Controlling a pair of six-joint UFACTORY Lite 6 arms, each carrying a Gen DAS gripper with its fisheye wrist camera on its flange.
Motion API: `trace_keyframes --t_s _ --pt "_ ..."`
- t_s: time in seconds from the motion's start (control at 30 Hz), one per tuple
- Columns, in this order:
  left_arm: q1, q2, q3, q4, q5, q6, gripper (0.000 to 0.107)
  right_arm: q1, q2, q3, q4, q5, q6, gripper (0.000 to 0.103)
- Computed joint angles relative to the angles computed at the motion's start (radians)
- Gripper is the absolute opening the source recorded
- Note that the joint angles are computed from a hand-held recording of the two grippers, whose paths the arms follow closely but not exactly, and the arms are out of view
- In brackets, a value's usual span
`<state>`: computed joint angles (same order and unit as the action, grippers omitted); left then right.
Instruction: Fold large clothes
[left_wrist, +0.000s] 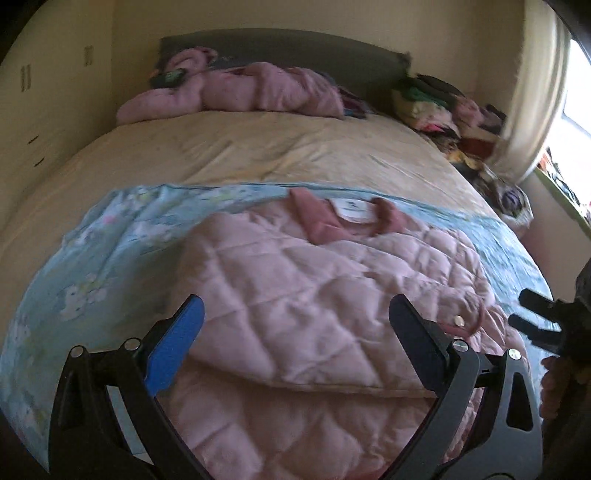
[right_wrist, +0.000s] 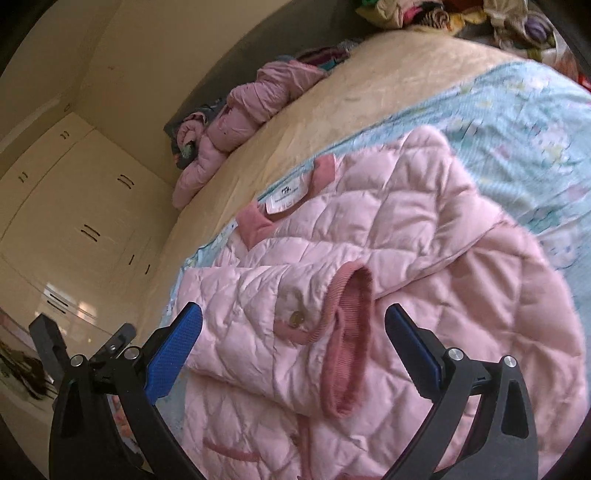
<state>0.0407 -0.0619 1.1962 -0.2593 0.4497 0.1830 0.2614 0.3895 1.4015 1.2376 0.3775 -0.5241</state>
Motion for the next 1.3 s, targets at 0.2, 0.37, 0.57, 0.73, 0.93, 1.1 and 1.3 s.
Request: trace_keyframes --t_s 0.2,0.37,0.57,0.73,0.93,1.1,1.3 --pt "0.115 -0.043 -0.028 -0.14 0.029 0.148 0.094 0.021 0.183 0.154 -0.07 0.033 0.148 0.08" --pt "0.171 -0.069 -0.043 -0.225 0.052 0.241 0.094 0.035 0.27 0.204 -0.055 0.048 0.166 0.068" --pt "0.208 -0.073 -0.051 -0.273 0.056 0.296 0.094 0.052 0.252 0.161 0.091 0.031 -0.019 0.022" --pt "0.259 -0.071 -0.036 -0.307 0.073 0.326 0.094 0.066 0.157 0.137 0.101 -0.015 -0.133 0.013" --pt "0.338 -0.065 -0.014 -0.365 0.108 0.389 0.094 0.074 0.107 0.318 -0.334 -0.016 0.097 0.012" --pt "0.372 -0.051 0.001 -0.374 0.114 0.406 0.094 0.057 0.195 0.616 -0.673 0.101 0.31 0.012" --pt "0.348 -0.022 0.034 -0.322 0.113 0.349 0.094 0.071 0.292 0.843 -0.932 0.18 0.445 0.012"
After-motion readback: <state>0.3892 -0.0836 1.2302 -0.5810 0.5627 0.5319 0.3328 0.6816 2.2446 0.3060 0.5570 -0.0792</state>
